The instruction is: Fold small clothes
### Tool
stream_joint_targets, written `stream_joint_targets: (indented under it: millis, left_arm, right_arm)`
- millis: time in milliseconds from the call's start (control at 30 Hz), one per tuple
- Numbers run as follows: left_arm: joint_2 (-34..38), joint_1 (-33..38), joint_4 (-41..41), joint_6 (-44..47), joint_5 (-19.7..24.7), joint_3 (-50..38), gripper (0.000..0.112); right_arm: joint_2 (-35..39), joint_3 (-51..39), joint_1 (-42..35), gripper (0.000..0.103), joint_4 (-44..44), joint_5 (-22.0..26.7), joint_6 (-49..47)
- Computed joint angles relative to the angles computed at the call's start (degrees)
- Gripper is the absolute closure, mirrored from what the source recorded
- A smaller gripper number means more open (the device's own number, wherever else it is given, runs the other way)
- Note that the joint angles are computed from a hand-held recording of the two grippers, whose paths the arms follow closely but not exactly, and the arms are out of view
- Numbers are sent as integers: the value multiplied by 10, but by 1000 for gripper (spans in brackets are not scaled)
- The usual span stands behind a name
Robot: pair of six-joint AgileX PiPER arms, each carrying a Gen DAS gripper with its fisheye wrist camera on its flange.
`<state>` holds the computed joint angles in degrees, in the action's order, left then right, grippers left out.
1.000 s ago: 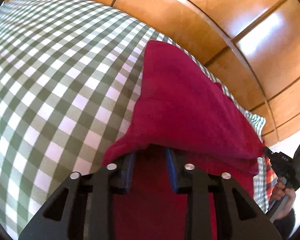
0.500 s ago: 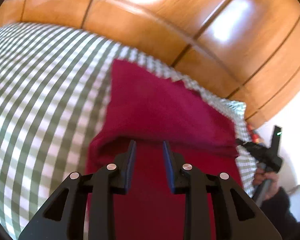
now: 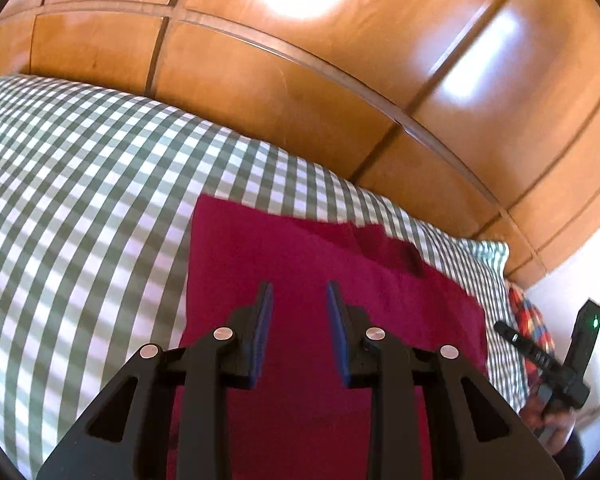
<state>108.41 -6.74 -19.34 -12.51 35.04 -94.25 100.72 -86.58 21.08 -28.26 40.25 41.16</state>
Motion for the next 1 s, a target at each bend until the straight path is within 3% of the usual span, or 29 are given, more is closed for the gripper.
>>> stream_joint_targets:
  millis: [133,200,267,333,433,500,667,733,800,867,900,1000]
  left_arm:
    - [76,5,74,-73,42,-93,86]
    - [116,10,116,-112,69,-125,86]
    - [124,24,99,-100,36,-89,86]
    - [104,30,71,-60,-24,-32,86]
    - [90,20,130,-98,-8,-28,86]
    - [71,9,206,-175,19,-18,73]
    - [-46,-28,265,-203,-56,128,72]
    - [-68,-55,313,-221,-57,158,72]
    - [-55,-77,366,-249,-18,153,72]
    - [-25,-68,343,-235,7,145,62]
    - [-25,-61,332,-230,-10,156,61]
    - [-28,-59,339,-238,-15,160,59]
  right_arm:
    - [73,-41,8,56,-47,42,17]
    - [74,9,2,55,-97,-6,58]
    - [62,70,16,55,-212,-49,144]
    - [69,77,35,54,-272,-29,192]
    - [69,78,30,54,-274,-36,194]
    - [67,80,28,54,-274,-41,196]
    - [77,49,46,52,-267,10,181]
    - [65,48,61,22,-270,44,203]
    - [41,68,64,23,-243,27,195]
    - [38,84,85,23,-259,55,199]
    - [43,95,94,23,-273,67,203]
    - [36,140,94,22,-324,41,266]
